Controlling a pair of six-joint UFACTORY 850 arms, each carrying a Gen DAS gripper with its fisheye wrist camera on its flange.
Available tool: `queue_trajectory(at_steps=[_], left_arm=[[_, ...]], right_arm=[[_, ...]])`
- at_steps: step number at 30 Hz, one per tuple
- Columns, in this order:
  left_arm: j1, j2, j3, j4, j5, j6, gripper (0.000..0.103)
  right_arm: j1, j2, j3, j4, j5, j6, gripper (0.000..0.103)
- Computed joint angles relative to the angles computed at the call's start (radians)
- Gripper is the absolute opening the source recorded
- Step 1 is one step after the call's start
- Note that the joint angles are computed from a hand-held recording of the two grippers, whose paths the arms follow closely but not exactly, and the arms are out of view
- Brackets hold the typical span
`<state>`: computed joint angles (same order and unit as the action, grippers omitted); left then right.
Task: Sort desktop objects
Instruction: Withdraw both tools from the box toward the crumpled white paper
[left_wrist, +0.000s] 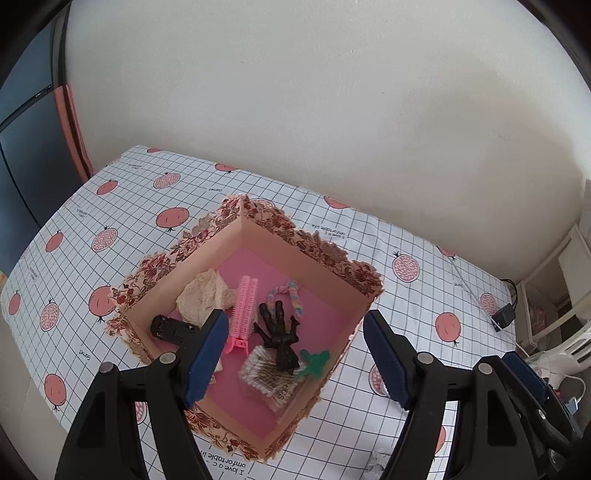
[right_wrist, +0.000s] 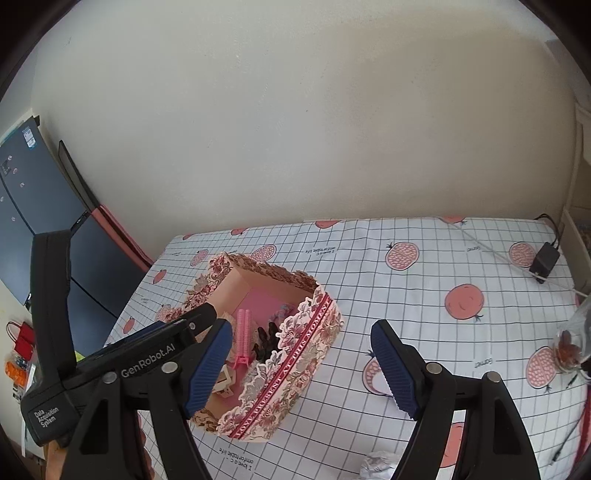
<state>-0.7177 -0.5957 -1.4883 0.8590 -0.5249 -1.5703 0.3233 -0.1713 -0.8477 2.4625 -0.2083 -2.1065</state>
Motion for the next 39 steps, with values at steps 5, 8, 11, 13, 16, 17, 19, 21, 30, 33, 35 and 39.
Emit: queue_trajectory(at_steps=[5, 8, 11, 13, 16, 17, 19, 21, 30, 33, 35, 39], left_arm=[[-0.022, 0.01, -0.002, -0.004, 0.0, -0.008, 0.076], [-0.031, 0.015, -0.001, -0.022, 0.025, 0.003, 0.076], [-0.047, 0.008, -0.017, -0.032, 0.01, 0.027, 0.076], [-0.053, 0.004, -0.025, -0.045, 0.013, 0.048, 0.076], [-0.057, -0.005, -0.035, -0.08, 0.03, 0.093, 0.076], [-0.058, -0.009, -0.039, -0.097, 0.036, 0.114, 0.076], [-0.058, -0.018, -0.05, -0.134, 0.043, 0.16, 0.076], [-0.057, -0.027, -0.058, -0.177, 0.059, 0.206, 0.076], [-0.033, -0.066, -0.08, -0.499, 0.156, 0.492, 0.076], [-0.034, -0.078, -0.091, -0.537, 0.143, 0.532, 0.076], [-0.034, -0.082, -0.094, -0.546, 0.134, 0.54, 0.076], [-0.033, -0.085, -0.089, -0.623, 0.146, 0.61, 0.076]], right_arm=[[-0.03, 0.067, 0.046, -0.033, 0.011, 0.016, 0.083], [-0.049, 0.095, 0.06, -0.172, 0.007, 0.147, 0.083], [-0.054, 0.123, 0.077, -0.227, 0.022, 0.17, 0.083], [-0.051, 0.138, 0.087, -0.212, 0.049, 0.139, 0.083], [-0.062, 0.149, 0.101, -0.256, 0.056, 0.17, 0.084], [-0.069, 0.148, 0.103, -0.281, 0.053, 0.195, 0.084], [-0.083, 0.137, 0.101, -0.359, 0.062, 0.279, 0.084], [-0.096, 0.122, 0.094, -0.469, 0.068, 0.399, 0.084], [-0.145, 0.055, 0.065, -0.832, 0.021, 0.768, 0.084], [-0.153, 0.044, 0.06, -0.926, 0.03, 0.863, 0.084], [-0.161, 0.04, 0.059, -0.983, 0.03, 0.925, 0.084], [-0.162, 0.025, 0.052, -1.114, 0.046, 1.063, 0.084]])
